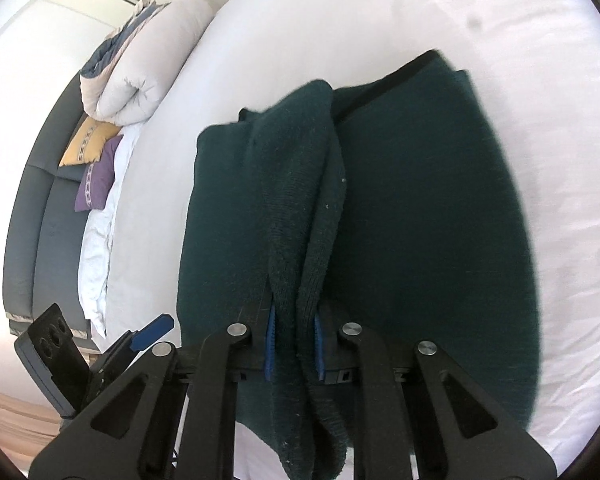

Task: Fold small clothes

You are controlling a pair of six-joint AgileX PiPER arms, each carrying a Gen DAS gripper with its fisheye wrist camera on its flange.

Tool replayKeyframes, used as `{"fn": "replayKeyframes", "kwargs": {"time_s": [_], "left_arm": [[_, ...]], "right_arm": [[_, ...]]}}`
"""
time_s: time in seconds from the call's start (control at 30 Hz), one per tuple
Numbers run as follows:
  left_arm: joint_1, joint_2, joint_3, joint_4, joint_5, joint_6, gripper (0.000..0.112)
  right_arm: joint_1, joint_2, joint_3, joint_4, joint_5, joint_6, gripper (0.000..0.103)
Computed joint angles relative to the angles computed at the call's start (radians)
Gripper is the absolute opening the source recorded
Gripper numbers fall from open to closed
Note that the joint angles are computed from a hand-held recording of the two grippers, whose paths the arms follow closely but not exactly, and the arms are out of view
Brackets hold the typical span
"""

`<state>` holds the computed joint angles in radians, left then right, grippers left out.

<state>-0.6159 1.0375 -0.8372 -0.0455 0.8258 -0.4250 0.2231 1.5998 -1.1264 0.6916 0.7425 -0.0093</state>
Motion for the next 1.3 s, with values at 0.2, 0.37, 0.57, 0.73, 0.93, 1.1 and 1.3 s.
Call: {"fn": "replayKeyframes", "kwargs": {"time_s": [0.2,0.37,0.57,0.73,0.93,1.1,1.3], "left_arm": [[-0.047,0.018,-0.023,0.026,0.0,-0.039,0.08],[-0.065,0.043,-0.028,0.011,-0.012,-0.044,0.08],[-0.095,0.052,-0.019,0.02,-0.023,-0.045,0.08],[-0.078,0.054,-0.022,0.011,-0.03,-0.037,0.08],[-0.092,0.08,-0.042,0.021,-0.02,-0.035,0.08],[-0.088,0.082,-0.048,0.018,-0.011,-0.033,0.08],[-0.077,0.07,-0.053,0.03,-0.023,-0.032,0.08]], "right_arm": [[-0.121,-0.088,0.052,0.053,0.044,-0.076,0.013],[-0.275,-0.105,0.105,0.059,0.109,-0.165,0.013],[-0.394,-0.125,0.246,0.278,0.125,-0.374,0.017],[-0.398,-0.184,0.245,0.23,0.164,-0.303,0.017],[-0.391,-0.245,0.285,0.21,0.2,-0.304,0.018],[-0.38,-0.288,0.278,0.136,0.185,-0.237,0.012],[-0.526,-0.347,0.316,0.19,0.273,-0.319,0.011]]}}
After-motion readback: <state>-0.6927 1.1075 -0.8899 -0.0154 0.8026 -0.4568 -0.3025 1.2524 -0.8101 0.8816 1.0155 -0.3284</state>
